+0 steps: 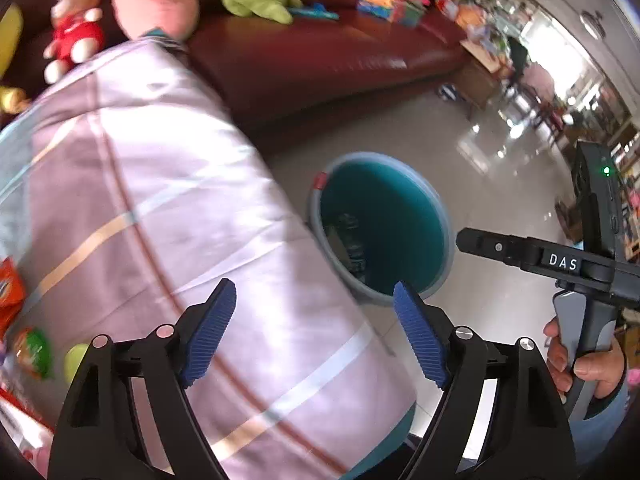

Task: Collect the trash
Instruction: 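Move both tools back over the table toward the remaining items, then grasp the white supplement jar with the right gripper while the left grasps the medicine box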

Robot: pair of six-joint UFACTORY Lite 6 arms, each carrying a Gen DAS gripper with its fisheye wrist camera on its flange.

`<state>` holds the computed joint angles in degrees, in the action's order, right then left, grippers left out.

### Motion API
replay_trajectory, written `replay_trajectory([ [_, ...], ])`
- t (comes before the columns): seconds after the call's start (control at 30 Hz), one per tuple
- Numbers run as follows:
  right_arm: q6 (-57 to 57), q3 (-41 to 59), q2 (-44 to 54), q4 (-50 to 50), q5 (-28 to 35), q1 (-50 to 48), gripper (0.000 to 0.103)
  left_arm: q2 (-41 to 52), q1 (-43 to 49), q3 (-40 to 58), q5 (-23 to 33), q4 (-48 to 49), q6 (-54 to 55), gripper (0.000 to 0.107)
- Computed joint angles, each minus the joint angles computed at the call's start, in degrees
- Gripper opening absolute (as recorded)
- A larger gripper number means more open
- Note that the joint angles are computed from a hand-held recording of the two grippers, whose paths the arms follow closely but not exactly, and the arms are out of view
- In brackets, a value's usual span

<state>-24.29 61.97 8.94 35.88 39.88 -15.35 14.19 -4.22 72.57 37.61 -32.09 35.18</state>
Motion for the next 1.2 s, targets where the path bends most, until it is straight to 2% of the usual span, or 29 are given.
replay_trajectory([
  [0.27,12.2,-1.49,-7.54,-7.65,0.32,14.35,0.082,-14.09,15.33,-9.6,5.41,-3.39,9.39,0.088],
  [0.47,23.99,1.71,-8.49,-15.42,1.0,29.17,0.082,-21.16,33.98,-12.69,13.79,-6.45,19.32,0.093],
  [0.6,30.78,4.79,-7.12,-20.23,1.07,39.1,0.082,-22.39,46.85,-12.38,19.31,-8.28,26.2,0.095],
  [0.77,38.56,9.92,-3.55,-25.65,1.91,49.89,0.082,-18.4,62.24,-8.07,25.16,-10.09,34.4,0.096],
  [0.87,42.75,14.76,-0.32,-29.78,3.66,55.71,0.082,-14.27,68.94,-4.71,26.41,-10.49,37.42,0.097],
  [1.0,45.75,23.16,5.8,-34.06,7.13,62.36,0.082,-6.41,76.02,0.19,25.62,-9.85,39.24,0.097],
  [1.2,46.26,41.36,19.26,-36.71,13.95,69.04,0.082,3.93,80.8,5.49,21.36,-7.97,38.81,0.097],
])
